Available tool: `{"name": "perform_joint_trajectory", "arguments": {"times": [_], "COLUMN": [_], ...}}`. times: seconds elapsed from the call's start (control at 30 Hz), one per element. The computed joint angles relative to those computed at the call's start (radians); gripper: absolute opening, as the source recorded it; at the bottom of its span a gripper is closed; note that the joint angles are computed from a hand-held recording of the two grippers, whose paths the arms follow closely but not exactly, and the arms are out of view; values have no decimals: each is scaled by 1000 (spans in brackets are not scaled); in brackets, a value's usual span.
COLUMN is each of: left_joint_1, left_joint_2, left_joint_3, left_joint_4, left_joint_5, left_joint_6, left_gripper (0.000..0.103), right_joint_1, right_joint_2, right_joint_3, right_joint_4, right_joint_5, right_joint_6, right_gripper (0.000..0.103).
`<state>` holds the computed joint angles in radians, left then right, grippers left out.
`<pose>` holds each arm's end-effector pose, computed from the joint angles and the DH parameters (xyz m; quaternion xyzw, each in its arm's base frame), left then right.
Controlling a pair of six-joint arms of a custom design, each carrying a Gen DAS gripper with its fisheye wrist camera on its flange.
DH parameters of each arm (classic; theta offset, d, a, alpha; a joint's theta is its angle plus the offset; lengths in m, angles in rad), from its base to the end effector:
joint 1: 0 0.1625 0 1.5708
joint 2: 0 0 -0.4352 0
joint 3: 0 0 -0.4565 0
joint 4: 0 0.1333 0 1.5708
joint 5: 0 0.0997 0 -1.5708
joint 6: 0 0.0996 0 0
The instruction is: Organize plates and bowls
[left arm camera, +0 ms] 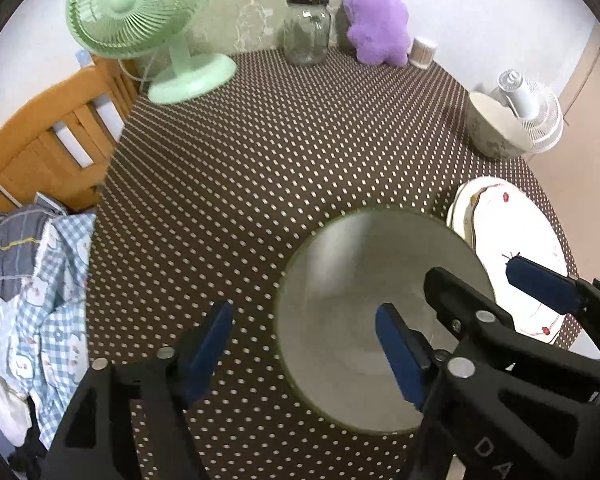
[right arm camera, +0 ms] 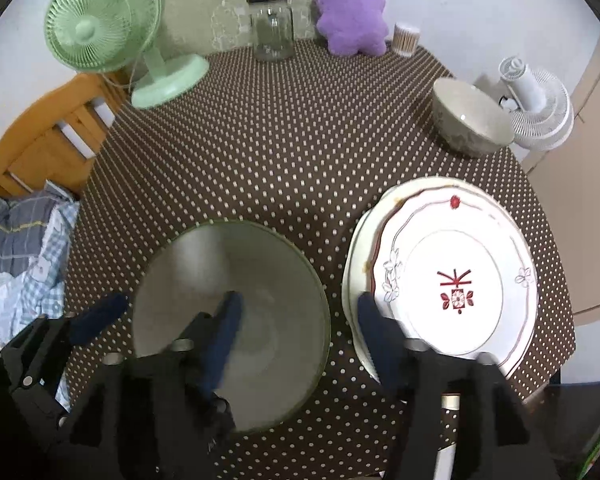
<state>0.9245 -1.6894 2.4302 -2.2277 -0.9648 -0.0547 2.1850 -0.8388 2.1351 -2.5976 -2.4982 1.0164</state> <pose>-0.0759 -0.4161 0.1966 0.2900 0.9085 -0.0648 0.2937 0.3290 -0.3735 -0.0373 -0.1182 -0.8804 0.2402 0.3914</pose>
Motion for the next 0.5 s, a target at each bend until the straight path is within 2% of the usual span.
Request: {"name": "perform_joint_trajectory", "arguments": {"times": [0.23, 0.37, 0.5], "left_joint_1": [-27, -58, -83], "left_joint_2": [-43, -56, -49], "left_joint_3": [-14, -10, -14], "left_joint_4": [11, -12, -39], "left_joint_5": [-22, -14, -15], "left_joint_6": [21, 24, 25], "left_gripper": [78, 81, 81], "right_joint_1": [40, 62, 77], "right_joint_2": [-29, -54, -82], "right_joint_3": [-3, -10, -1], "right_joint_4": [17, 87, 109], "right_joint_5": [-21, -63, -101], "right_joint_6": [28, 77, 96], "right_gripper": [68, 74, 78]}}
